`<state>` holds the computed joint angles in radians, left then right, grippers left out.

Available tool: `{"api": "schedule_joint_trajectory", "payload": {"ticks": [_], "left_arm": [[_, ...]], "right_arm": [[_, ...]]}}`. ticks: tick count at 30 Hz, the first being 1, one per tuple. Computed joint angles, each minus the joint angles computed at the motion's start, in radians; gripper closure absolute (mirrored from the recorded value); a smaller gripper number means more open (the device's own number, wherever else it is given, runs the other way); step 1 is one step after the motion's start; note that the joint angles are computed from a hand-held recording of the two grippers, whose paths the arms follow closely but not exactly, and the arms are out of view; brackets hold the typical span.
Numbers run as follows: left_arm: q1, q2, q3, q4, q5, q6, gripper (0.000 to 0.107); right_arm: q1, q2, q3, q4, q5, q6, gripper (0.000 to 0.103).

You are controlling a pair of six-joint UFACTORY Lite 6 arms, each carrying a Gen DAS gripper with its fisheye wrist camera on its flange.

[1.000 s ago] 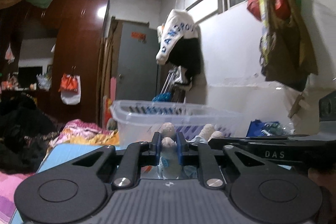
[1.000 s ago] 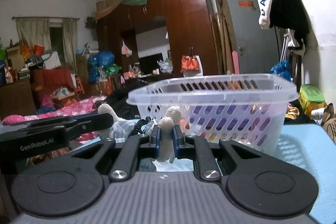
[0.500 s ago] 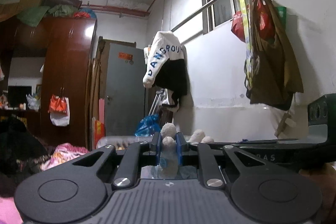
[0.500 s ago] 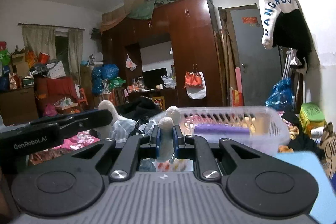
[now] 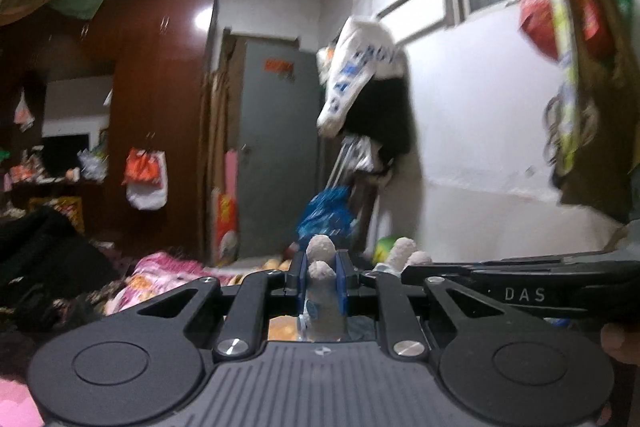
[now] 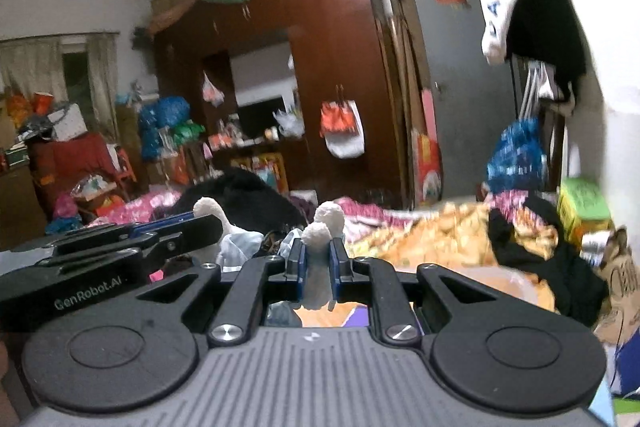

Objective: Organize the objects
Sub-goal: 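Lift the white gloves with both tools and carry them over the basket, then lower the gloves into the basket and open both tools, then grasp the clear plastic bag on the table with both tools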

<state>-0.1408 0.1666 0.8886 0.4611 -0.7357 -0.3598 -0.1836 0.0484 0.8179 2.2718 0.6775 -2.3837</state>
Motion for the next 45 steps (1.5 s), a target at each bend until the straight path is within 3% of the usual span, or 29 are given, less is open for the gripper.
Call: {"api": "schedule_joint_trajectory", "payload": {"ticks": [5, 7, 9, 10, 11, 13, 17, 21, 23, 27, 35, 45], "left_arm": [[-0.007, 0.133, 0.099, -0.034, 0.042, 0.015, 0.088], [0.001, 0.158, 0.105, -0.035, 0.018, 0.013, 0.081], [0.025, 0.147, 0.059, -0.033, -0.053, 0.014, 0.048], [0.049, 0.126, 0.011, -0.025, -0.116, 0.005, 0.024], [0.067, 0.103, -0.033, -0.022, -0.174, 0.000, 0.015], [0.123, 0.037, -0.140, 0.020, -0.260, -0.019, 0.015], [0.296, -0.083, -0.371, 0.240, -0.382, -0.034, 0.015], [0.433, -0.035, -0.443, 0.392, -0.396, -0.020, 0.015], [0.457, 0.015, -0.421, 0.427, -0.363, -0.033, 0.015], [0.432, 0.099, -0.346, 0.434, -0.293, -0.056, 0.015], [0.340, 0.219, -0.253, 0.426, -0.187, -0.057, 0.015], [0.292, 0.309, -0.129, 0.478, -0.071, -0.160, 0.018]], "right_arm": [[0.040, 0.097, 0.025, 0.126, -0.027, -0.133, 0.089], [0.052, 0.111, 0.033, 0.169, -0.038, -0.173, 0.084], [0.039, 0.102, 0.019, 0.160, -0.037, -0.158, 0.048], [0.022, 0.087, 0.011, 0.127, -0.035, -0.133, 0.040], [-0.009, 0.061, -0.027, 0.122, 0.003, -0.143, 0.027], [-0.079, -0.027, -0.127, 0.102, 0.076, -0.146, 0.010], [-0.398, -0.174, -0.343, -0.196, 0.333, -0.079, 0.000], [-0.729, -0.130, -0.435, -0.480, 0.537, -0.111, 0.000], [-0.802, -0.050, -0.431, -0.575, 0.536, -0.144, 0.000], [-0.749, 0.071, -0.407, -0.532, 0.431, -0.223, 0.000], [-0.631, 0.266, -0.278, -0.429, 0.272, -0.187, 0.000], [-0.595, 0.260, -0.286, -0.427, 0.221, -0.221, 0.023]]}}
